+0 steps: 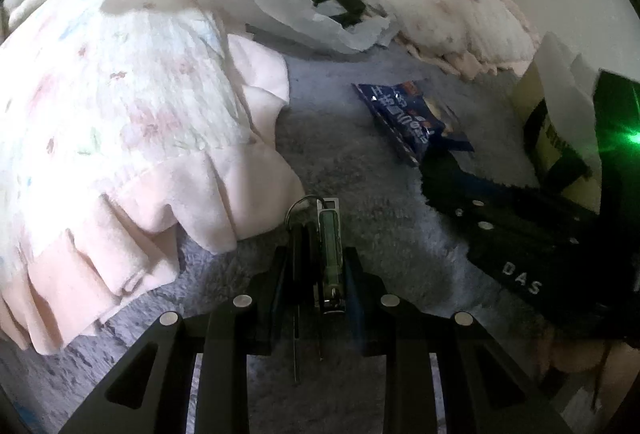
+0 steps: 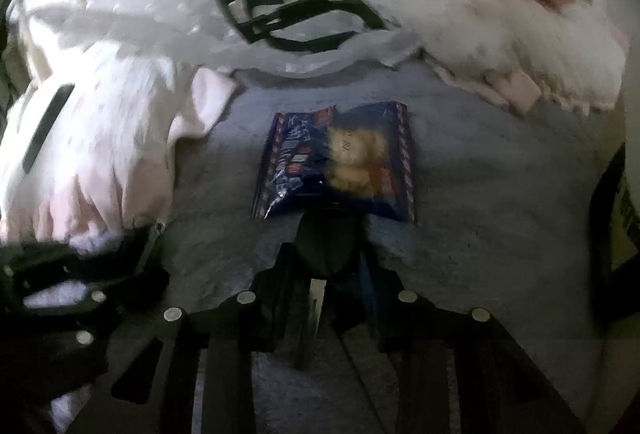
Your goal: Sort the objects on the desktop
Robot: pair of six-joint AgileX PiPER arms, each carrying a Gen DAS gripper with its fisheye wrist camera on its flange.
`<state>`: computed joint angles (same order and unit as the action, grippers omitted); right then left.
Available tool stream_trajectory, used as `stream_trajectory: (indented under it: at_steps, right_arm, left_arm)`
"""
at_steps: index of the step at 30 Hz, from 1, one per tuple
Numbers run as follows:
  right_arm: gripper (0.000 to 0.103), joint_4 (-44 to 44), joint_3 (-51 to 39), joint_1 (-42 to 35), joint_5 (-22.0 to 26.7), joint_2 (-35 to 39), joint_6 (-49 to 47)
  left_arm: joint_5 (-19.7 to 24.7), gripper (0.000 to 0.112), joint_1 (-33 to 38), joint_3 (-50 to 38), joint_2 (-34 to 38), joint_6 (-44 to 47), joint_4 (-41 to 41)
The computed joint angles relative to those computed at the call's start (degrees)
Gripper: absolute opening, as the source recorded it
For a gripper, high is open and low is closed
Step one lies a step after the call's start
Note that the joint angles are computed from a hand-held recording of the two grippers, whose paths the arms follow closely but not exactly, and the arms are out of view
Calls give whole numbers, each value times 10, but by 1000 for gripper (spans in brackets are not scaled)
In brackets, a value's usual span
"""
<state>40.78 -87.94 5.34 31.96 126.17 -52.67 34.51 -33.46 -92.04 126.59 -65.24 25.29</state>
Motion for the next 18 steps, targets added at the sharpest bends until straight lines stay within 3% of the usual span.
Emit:
stream_trajectory:
  at_steps: [4,9,15,18]
  right_arm:
    - [32,50,18,-19,22,-24,-16]
    - [32,54,24,-18,38,-61,-6]
    - [32,34,25,-11,43,-103,28]
    - [32,41,13,-22,66,-115,32]
  left_arm:
    - [-9,24,1,11,-14,-15,1]
    - [-12,24,1,6,-31,-23,8]
    - [29,24,4,-50,-34,5,-7]
    - [82,24,-8,-116,-20,39,-4]
